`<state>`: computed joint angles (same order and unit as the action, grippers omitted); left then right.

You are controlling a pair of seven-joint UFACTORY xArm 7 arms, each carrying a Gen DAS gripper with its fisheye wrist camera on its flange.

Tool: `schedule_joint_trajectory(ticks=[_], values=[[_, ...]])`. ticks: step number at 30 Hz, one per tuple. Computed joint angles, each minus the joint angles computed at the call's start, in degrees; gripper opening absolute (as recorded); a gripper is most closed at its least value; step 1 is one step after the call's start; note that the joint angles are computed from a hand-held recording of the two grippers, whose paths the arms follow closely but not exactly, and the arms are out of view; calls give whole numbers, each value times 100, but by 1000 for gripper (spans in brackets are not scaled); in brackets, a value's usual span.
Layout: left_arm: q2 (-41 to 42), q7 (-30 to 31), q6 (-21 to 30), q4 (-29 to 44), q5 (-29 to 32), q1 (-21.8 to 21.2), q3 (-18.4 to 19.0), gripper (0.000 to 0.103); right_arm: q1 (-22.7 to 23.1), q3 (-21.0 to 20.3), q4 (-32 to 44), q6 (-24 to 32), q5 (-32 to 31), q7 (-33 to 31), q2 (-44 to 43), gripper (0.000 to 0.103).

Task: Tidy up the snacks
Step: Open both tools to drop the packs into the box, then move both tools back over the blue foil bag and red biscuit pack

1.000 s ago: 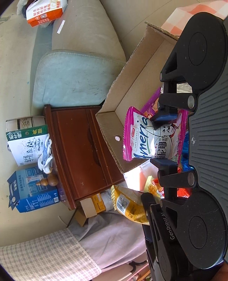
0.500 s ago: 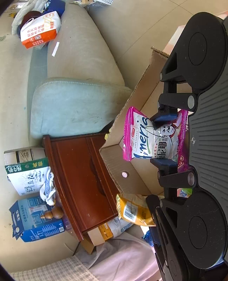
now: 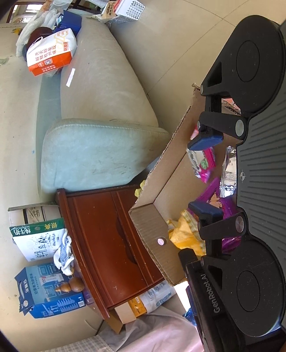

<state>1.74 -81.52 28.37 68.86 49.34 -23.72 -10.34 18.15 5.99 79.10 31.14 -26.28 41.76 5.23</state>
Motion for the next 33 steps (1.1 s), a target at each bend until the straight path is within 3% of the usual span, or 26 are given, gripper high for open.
schedule_joint_trajectory(ticks=[8,17,26,33], values=[[-619,306,279,-423,-268,219,-130,81,-143,95,-192,-435,1104,-786,-104,54],[-1605,745,622,-1294,-1148,735,-402,85,-97,323,-297,-664,2662,-2471,-166,55],[-2275,1258,718,-1987,-1799,1194,-518,86,54,518,-327,-408,4279,-4305,-200,55],[-2107,1665,381,-2095,-2243,1344,-499,86,232,551,-200,104,4258,-4570,-80,55]])
